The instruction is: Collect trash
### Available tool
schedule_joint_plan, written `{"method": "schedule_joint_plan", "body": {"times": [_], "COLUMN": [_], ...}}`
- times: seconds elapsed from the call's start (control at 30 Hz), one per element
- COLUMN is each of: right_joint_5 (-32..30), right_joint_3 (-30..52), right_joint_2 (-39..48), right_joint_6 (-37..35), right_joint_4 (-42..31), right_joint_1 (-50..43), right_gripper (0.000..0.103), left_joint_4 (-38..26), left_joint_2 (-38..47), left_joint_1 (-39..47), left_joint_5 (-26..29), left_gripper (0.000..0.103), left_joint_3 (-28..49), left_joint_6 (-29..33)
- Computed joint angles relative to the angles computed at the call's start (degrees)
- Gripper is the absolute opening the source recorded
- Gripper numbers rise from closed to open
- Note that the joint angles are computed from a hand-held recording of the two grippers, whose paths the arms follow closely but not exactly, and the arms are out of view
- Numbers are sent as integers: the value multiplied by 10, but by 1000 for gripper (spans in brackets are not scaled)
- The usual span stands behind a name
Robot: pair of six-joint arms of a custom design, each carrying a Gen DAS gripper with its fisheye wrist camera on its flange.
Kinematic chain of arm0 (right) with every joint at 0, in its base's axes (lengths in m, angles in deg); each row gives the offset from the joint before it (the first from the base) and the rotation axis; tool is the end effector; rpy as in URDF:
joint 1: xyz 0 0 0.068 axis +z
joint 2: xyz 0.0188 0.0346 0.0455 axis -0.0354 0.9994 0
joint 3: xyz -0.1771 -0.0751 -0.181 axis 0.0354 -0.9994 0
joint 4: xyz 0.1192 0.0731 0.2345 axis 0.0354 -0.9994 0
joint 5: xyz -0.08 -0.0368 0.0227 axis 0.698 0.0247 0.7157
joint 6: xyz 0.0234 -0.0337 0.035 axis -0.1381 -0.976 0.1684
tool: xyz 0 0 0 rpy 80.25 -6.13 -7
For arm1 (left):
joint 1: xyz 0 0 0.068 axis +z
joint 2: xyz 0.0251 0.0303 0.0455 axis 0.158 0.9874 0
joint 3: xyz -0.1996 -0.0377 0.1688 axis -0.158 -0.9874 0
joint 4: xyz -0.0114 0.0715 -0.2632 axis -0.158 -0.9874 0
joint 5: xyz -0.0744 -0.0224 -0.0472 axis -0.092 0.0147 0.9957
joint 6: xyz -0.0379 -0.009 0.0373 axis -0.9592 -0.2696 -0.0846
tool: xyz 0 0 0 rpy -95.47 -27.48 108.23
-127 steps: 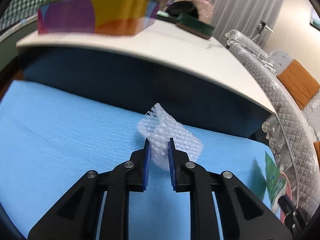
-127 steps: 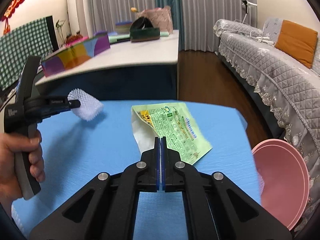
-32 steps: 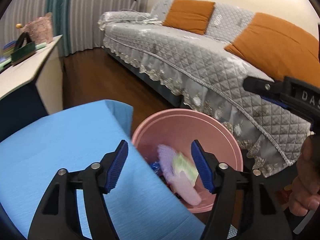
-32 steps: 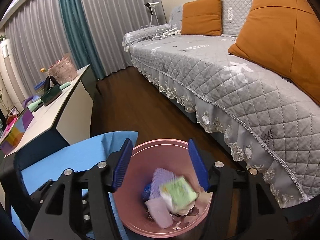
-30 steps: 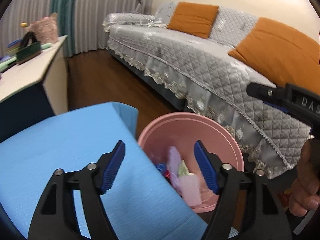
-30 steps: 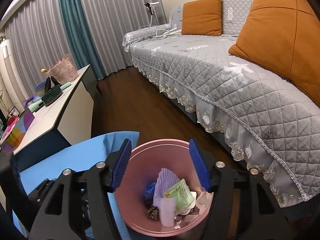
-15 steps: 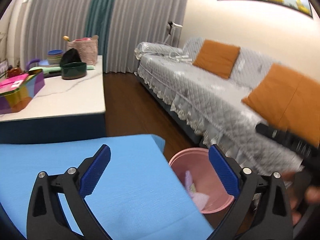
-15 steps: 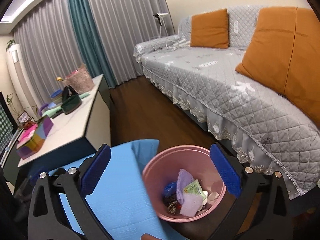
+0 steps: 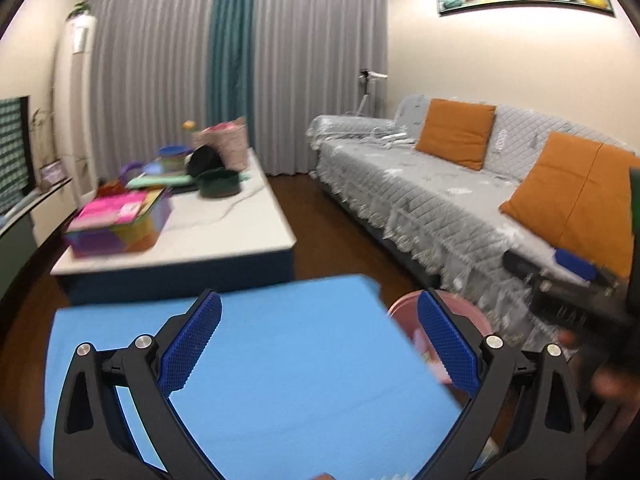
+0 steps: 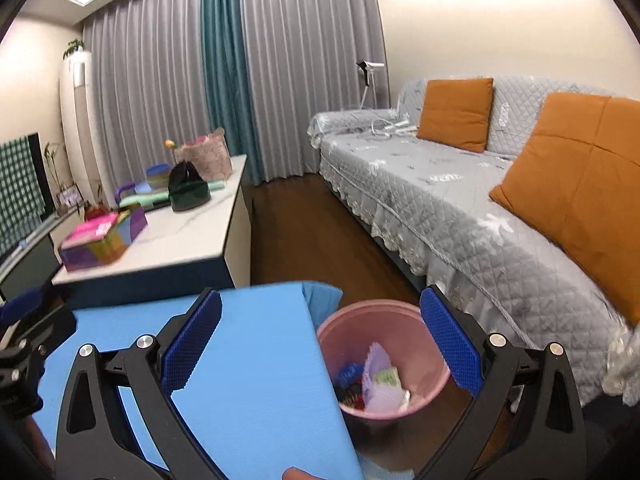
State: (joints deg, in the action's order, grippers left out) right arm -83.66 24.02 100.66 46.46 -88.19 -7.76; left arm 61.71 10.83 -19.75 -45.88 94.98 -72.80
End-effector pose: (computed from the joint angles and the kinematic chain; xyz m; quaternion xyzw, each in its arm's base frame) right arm 0.2264 -0.0180 0.2061 0.0554 0.8592 0.0589 0.5052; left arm 0.1967 -0.0936 0.2143 0.0267 0.8508 -0.0292 0.5240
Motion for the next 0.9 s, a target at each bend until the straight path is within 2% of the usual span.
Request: {"method": "schedule_joint_plan", "body": {"times": [0.07, 0.13, 0.17, 0.23, 0.27, 0.37, 0.47, 0.63, 0.9], "right_joint_5": [13, 53, 68, 91, 111, 147, 160, 165, 172], "right_joint_3": [-38, -86, -112, -147, -167, -192, -191, -177, -174], "right_joint_2": [-32, -65, -79, -98, -104, -92, -62, -8, 14], "right_joint_6": [-6, -15, -18, -16, -14, -18, -16, -5, -2], "right_joint_4": [-1, 11, 15, 21, 33, 69, 100, 117, 127], "right_joint_1": [17, 48, 66, 97, 118, 160, 174, 182, 203], "right_gripper": [98, 98, 98, 98, 98, 98, 98, 98, 98], "left_joint_4": [-3, 13, 25, 24, 33, 80, 119, 120, 119], "left_joint_2": [-37, -76, -82, -80, -57, 12, 29, 21, 20], "left_joint_1": [-6, -18, -35, -41, -36, -17, 3, 13, 21], "left_joint_5": [-27, -59, -90, -93, -77, -55, -62, -58, -58], "left_gripper": [95, 95, 95, 95, 95, 95, 95, 95, 95], "left_joint_3": [-45, -109, -142, -174, -185, -185, -191, -199, -204], "left_joint_6": [-22, -49, -73, -115, -138, -133, -114, -129, -127]}}
